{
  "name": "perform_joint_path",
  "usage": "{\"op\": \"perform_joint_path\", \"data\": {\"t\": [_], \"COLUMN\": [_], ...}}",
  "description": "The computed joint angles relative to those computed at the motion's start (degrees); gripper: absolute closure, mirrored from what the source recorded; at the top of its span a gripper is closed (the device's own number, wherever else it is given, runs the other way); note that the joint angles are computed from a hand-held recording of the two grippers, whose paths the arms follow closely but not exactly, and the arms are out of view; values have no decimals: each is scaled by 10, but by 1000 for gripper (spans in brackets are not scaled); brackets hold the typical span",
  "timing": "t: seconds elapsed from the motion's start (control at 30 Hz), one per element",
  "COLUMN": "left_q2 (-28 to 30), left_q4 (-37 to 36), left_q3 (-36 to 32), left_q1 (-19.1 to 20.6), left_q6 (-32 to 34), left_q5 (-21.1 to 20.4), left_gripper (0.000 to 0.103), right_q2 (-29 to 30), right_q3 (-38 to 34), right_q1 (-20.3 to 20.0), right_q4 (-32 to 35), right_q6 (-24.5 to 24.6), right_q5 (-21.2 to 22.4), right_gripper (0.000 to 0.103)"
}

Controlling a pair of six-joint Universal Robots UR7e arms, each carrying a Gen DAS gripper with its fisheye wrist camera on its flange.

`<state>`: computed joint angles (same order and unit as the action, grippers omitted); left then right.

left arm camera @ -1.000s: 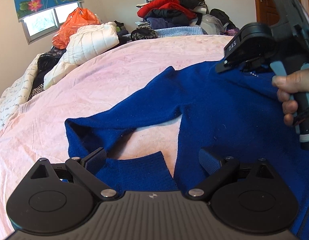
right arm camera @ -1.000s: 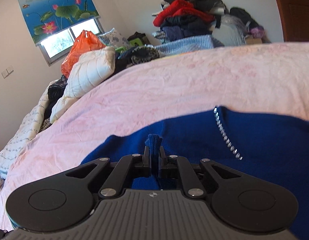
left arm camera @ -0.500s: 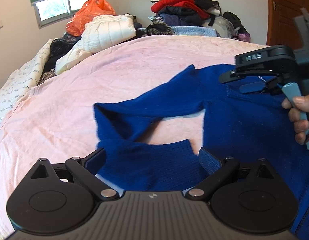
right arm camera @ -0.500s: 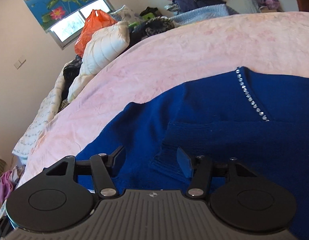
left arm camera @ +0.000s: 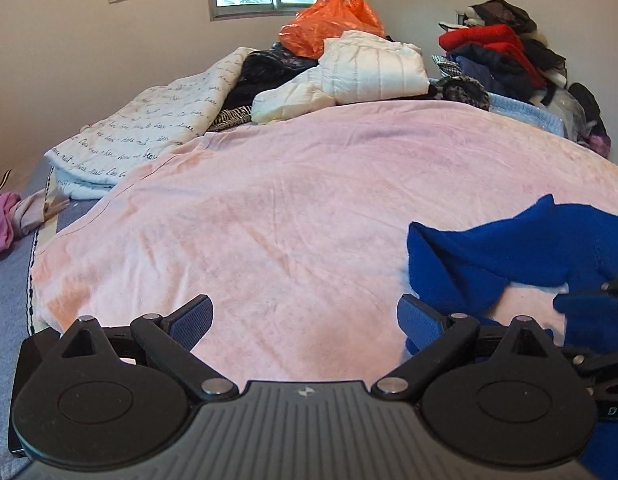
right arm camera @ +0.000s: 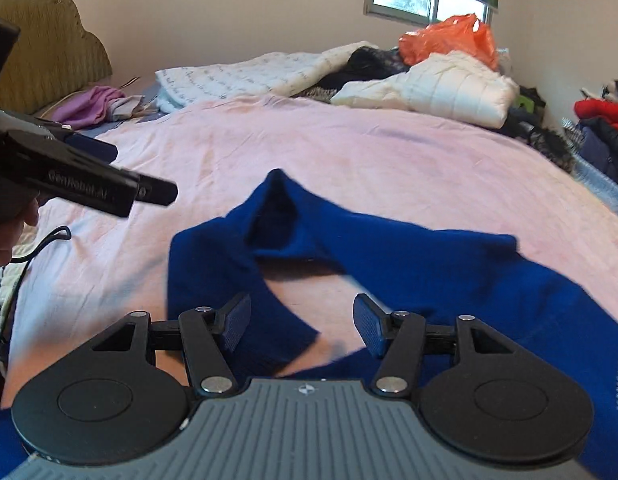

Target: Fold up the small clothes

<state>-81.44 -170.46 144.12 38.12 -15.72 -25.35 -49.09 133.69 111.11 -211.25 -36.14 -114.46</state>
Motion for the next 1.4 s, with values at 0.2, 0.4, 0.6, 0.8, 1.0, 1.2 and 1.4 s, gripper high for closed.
{"op": "perform_joint_path", "data": {"t": [0.2,0.4,0.6,0.8,1.0,1.2,1.4], "left_q2": [-9,-28,-48,-92,-103,-115,-106], "left_q4": [-15,-24,-53,-10,-12,-6,-50], "left_q3": [6,-6,-19,-18,-10,-4,20], "left_q1": [-2,16,33,47,51,48,29], "left_q6": [2,-16,4,-18,-26,-56,-26], "left_q5": [29,56,95,73,69,62,-9], "left_gripper": [3,3,3,3,3,3,3], "right_q2": [-19,-9,22,38,25,-8,-74], "right_q3": [19,30,22,7,-7,-30,-11], "right_q1": [-13,22,90,124,137,102,53], "right_q4": [48,35,28,43,47,52,-11], "right_q6": [49,56,-11,0,29,117,208], "right_q5": [37,93,179,184,197,174,143], "right_gripper": [73,93,93,93,93,93,92]}}
